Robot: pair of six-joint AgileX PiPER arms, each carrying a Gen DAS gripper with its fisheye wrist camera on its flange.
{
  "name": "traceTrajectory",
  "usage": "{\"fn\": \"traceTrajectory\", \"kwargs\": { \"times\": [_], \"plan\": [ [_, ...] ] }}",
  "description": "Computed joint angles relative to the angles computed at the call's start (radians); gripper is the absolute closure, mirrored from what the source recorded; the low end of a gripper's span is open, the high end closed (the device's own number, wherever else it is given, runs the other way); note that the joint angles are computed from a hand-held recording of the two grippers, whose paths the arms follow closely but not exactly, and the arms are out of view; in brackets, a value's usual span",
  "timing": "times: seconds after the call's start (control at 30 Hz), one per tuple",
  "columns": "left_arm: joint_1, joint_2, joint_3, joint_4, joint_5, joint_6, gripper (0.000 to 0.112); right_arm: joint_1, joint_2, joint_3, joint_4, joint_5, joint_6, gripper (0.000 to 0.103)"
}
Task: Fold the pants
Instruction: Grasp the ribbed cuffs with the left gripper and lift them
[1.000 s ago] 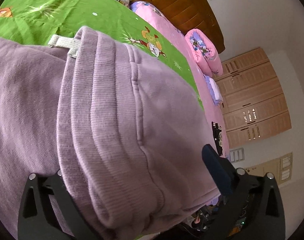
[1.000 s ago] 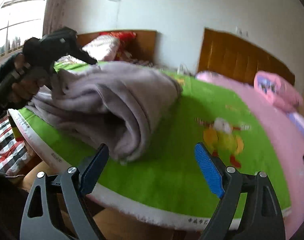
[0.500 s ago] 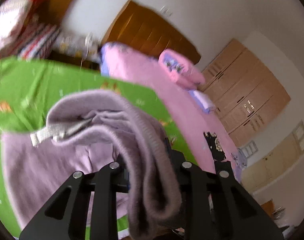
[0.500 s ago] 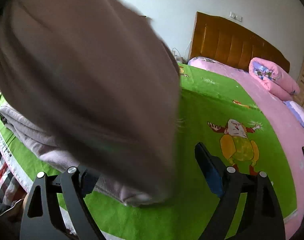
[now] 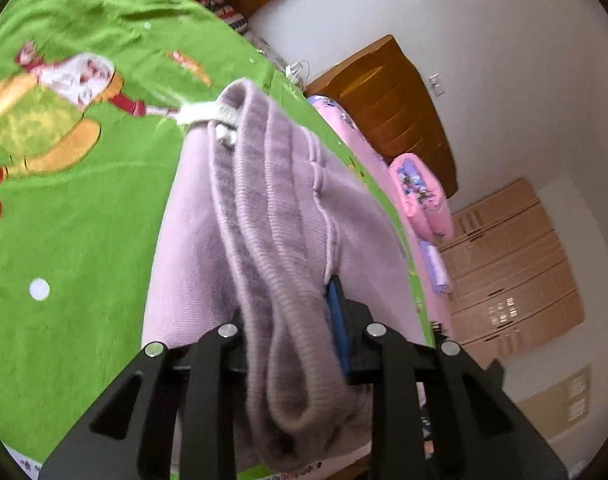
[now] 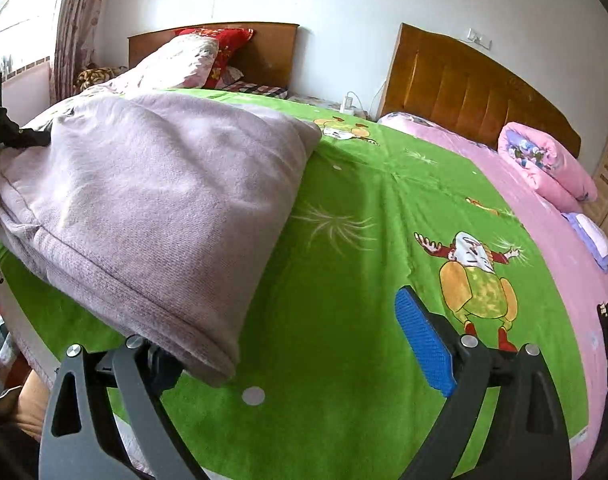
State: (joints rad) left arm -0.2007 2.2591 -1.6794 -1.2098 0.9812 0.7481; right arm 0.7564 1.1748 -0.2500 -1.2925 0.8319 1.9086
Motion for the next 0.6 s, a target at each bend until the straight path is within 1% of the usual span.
{"fn": "traceTrajectory", "kwargs": {
  "times": [0.03, 0.1, 0.13, 0.17, 0.2, 0.27, 0.3, 0.33, 0.37, 0.4, 0.43, 0.47, 0.5, 0.53, 0.57, 0.6],
  "plan": [
    [-0.013, -0.032, 0.015, 0.022, -0.030, -0.005, 0.087, 0.046, -0.002, -0.012, 0.029, 0.049, -0.003, 0.014],
    [-0.021, -0.099, 0.072, 0.027, -0.069, 0.038, 0.088, 0.116, -0.020, -0.025, 0.058, 0.129, -0.003, 0.014],
    [-0.025, -0.137, 0.103, 0.024, -0.089, 0.056, 0.088, 0.117, -0.028, -0.026, 0.062, 0.128, -0.009, 0.014],
    [-0.016, -0.156, 0.123, 0.020, -0.092, 0.067, 0.088, 0.103, -0.038, -0.024, 0.061, 0.105, -0.019, 0.014],
    [-0.012, -0.163, 0.136, 0.021, -0.099, 0.075, 0.088, 0.086, -0.027, -0.021, 0.053, 0.077, -0.017, 0.014],
    [0.000, -0.135, 0.141, 0.042, -0.111, 0.076, 0.088, 0.045, 0.032, -0.013, 0.025, 0.012, -0.006, 0.015],
    [0.007, -0.094, 0.133, 0.037, -0.103, 0.068, 0.087, 0.060, 0.024, 0.004, 0.001, 0.023, 0.039, 0.013],
    [0.024, -0.063, 0.128, -0.004, -0.078, 0.100, 0.087, 0.040, 0.008, 0.013, -0.011, -0.001, 0.043, 0.013],
    [0.050, -0.038, 0.139, -0.072, -0.043, 0.161, 0.086, 0.024, -0.002, 0.009, 0.000, -0.014, 0.013, 0.013],
    [0.064, -0.031, 0.149, -0.106, -0.016, 0.183, 0.084, 0.026, -0.008, -0.003, 0.023, -0.009, -0.027, 0.013],
    [0.064, -0.030, 0.148, -0.104, -0.021, 0.186, 0.083, 0.036, -0.016, -0.008, 0.042, 0.000, -0.055, 0.013],
    [0.058, -0.052, 0.162, -0.086, -0.048, 0.187, 0.078, 0.051, -0.054, -0.010, 0.077, 0.004, -0.113, 0.013],
    [0.053, -0.070, 0.174, -0.068, -0.081, 0.188, 0.070, 0.055, -0.103, -0.005, 0.110, -0.009, -0.178, 0.013],
    [0.041, -0.123, 0.216, -0.034, -0.152, 0.173, 0.063, 0.058, -0.183, 0.008, 0.160, -0.037, -0.278, 0.013],
    [0.018, -0.188, 0.261, 0.026, -0.252, 0.120, 0.042, 0.071, -0.283, 0.024, 0.216, -0.056, -0.378, 0.013],
    [0.002, -0.263, 0.308, 0.125, -0.352, 0.041, 0.027, 0.067, -0.383, 0.035, 0.274, -0.076, -0.465, 0.013]
  ]
}}
